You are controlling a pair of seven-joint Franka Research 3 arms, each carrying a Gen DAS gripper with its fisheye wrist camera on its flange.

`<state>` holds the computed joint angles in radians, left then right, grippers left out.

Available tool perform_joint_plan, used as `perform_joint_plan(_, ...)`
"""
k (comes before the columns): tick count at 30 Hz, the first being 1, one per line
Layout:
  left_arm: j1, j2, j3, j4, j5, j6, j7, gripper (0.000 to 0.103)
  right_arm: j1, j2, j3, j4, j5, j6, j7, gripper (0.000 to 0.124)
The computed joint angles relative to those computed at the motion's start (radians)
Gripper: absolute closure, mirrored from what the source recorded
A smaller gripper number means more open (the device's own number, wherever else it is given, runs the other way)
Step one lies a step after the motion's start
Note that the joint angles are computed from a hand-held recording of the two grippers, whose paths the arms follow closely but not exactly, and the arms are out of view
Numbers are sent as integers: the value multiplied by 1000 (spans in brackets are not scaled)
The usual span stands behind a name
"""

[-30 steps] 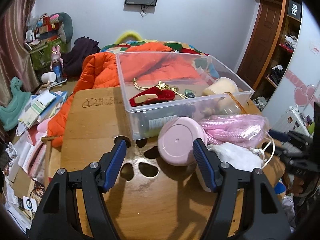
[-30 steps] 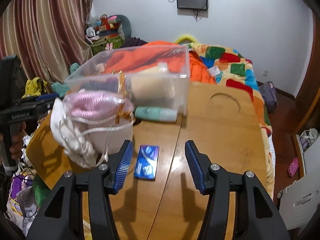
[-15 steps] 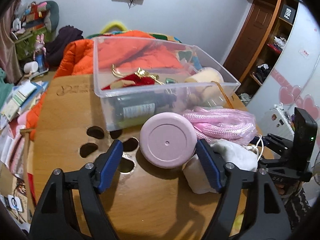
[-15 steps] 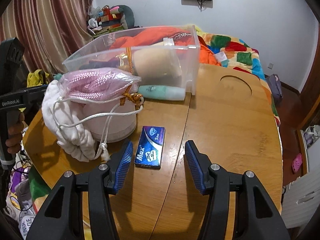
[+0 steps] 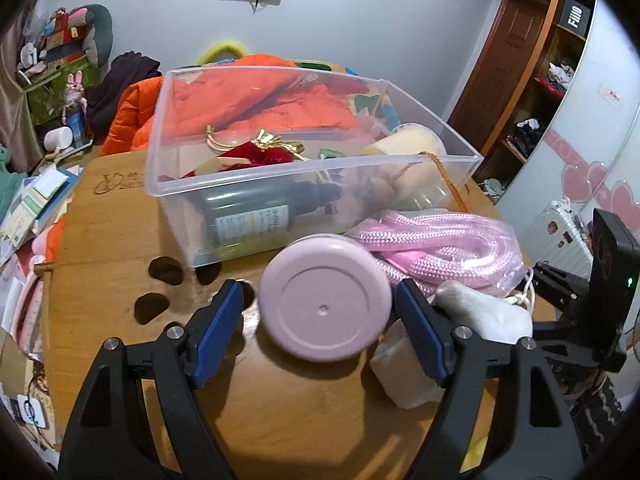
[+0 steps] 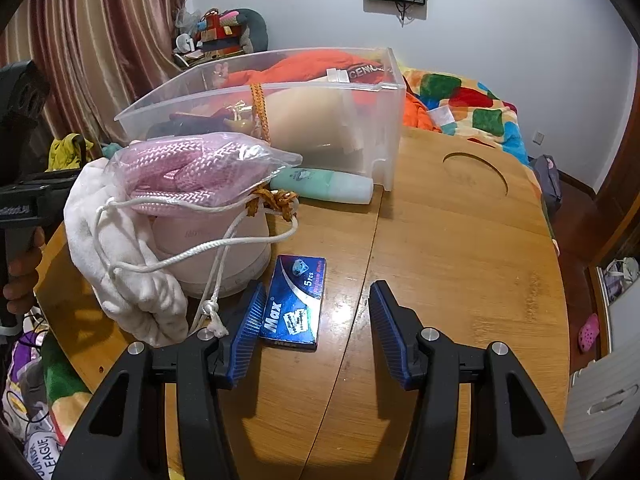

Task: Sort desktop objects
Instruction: 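Grasp the pink round container with the left gripper while the right gripper grasps the blue Max card, then carry the pink container over the clear box with the left gripper while the right gripper carries the card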

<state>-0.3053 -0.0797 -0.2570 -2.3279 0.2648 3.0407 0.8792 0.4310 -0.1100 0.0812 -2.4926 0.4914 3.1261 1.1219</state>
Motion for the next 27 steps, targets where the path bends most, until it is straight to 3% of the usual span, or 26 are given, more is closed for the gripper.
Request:
perform_joint_plan(5, 43, 11, -24, 15, 149, 6, -146, 28, 1, 6, 0, -1, -1, 16, 0, 75)
perform_joint_plan(9, 12, 11, 3, -5, 47, 31, -73, 40, -7, 2, 7, -5, -24, 19, 24, 87)
perform_joint_plan(14, 82, -9, -41, -15, 239, 27, -259, 40, -30, -2, 16, -8, -58, 19, 67, 99)
perform_joint_plan(19, 124, -33, -62, -31, 385, 26, -426, 40, -51, -10, 21, -14, -93, 18, 120, 99)
perform_joint_plan(27, 189, -88, -106, -40, 604, -9, -663, 41, 74, -41, -99, 6, 106, 4, -40, 99)
